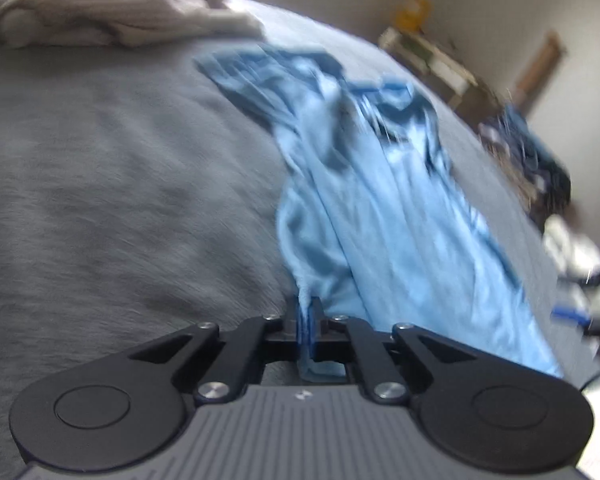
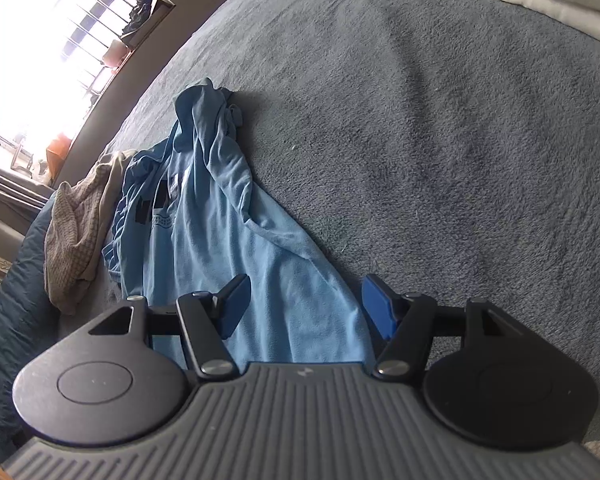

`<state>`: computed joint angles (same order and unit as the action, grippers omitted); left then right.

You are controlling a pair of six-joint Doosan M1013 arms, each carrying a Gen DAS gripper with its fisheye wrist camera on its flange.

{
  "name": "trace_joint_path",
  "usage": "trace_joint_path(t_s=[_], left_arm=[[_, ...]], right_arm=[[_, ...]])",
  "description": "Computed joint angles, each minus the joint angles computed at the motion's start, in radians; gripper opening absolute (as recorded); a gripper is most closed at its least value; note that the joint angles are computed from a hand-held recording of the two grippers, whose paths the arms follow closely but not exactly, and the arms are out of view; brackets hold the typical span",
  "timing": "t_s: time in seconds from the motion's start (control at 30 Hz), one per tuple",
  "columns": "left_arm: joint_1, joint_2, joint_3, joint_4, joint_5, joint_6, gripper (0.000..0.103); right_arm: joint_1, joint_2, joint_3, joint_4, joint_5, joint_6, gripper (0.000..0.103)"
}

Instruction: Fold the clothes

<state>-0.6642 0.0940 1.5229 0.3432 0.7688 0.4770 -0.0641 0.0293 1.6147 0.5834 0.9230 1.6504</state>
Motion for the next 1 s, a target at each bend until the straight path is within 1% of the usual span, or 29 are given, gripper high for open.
trace_joint_path(t_s=[0.1, 0.2, 0.3, 0.37, 0.47, 0.67, 0.7, 0.73, 0.77, 0.8, 0.83, 0.9, 0.97, 1.0], left_arm=[[0.008, -0.045, 0.002, 0.094, 0.040, -0.104, 0.004], [0.009, -0.088, 0.005, 0.220, 0.150, -0.206, 0.004], [0.024, -0.110, 0.016, 0.229, 0.250, -0.233, 0.004], [0.036, -0.107, 0.020, 0.185, 0.307, -0.222, 0.004], [0.045, -0.097, 0.032, 0.119, 0.324, -0.198, 0.004], [0.038, -0.075, 0.035, 0.109, 0.333, -0.184, 0.004], [0.038, -0.076, 0.038, 0.109, 0.330, -0.186, 0.004], [0.037, -0.078, 0.041, 0.110, 0.328, -0.190, 0.004], [0.036, -0.080, 0.045, 0.111, 0.325, -0.194, 0.004], [0.035, -0.080, 0.047, 0.113, 0.323, -0.196, 0.004], [0.035, -0.079, 0.049, 0.116, 0.321, -0.197, 0.004], [0.034, -0.077, 0.052, 0.121, 0.318, -0.199, 0.004], [0.032, -0.076, 0.051, 0.126, 0.322, -0.194, 0.004], [0.031, -0.076, 0.050, 0.129, 0.325, -0.190, 0.004]], right_arm=[[-0.003, 0.003, -0.001, 0.001, 0.002, -0.018, 0.061], [-0.007, 0.014, -0.005, 0.008, 0.018, -0.026, 0.061], [-0.004, 0.030, -0.017, -0.006, 0.043, -0.023, 0.061], [0.001, 0.043, -0.030, -0.035, 0.069, -0.006, 0.061], [0.008, 0.060, -0.051, -0.073, 0.117, 0.011, 0.061], [0.026, 0.087, -0.087, -0.104, 0.219, -0.029, 0.062], [0.032, 0.090, -0.092, -0.114, 0.226, -0.036, 0.061], [0.037, 0.093, -0.096, -0.124, 0.232, -0.044, 0.054], [0.042, 0.093, -0.098, -0.126, 0.228, -0.059, 0.042], [0.043, 0.096, -0.101, -0.105, 0.230, -0.073, 0.009], [0.041, 0.099, -0.104, -0.069, 0.235, -0.076, 0.004], [0.048, 0.098, -0.100, 0.008, 0.201, -0.106, 0.004], [0.063, 0.093, -0.092, 0.125, 0.175, -0.209, 0.004], [0.068, 0.093, -0.091, 0.182, 0.175, -0.263, 0.006]])
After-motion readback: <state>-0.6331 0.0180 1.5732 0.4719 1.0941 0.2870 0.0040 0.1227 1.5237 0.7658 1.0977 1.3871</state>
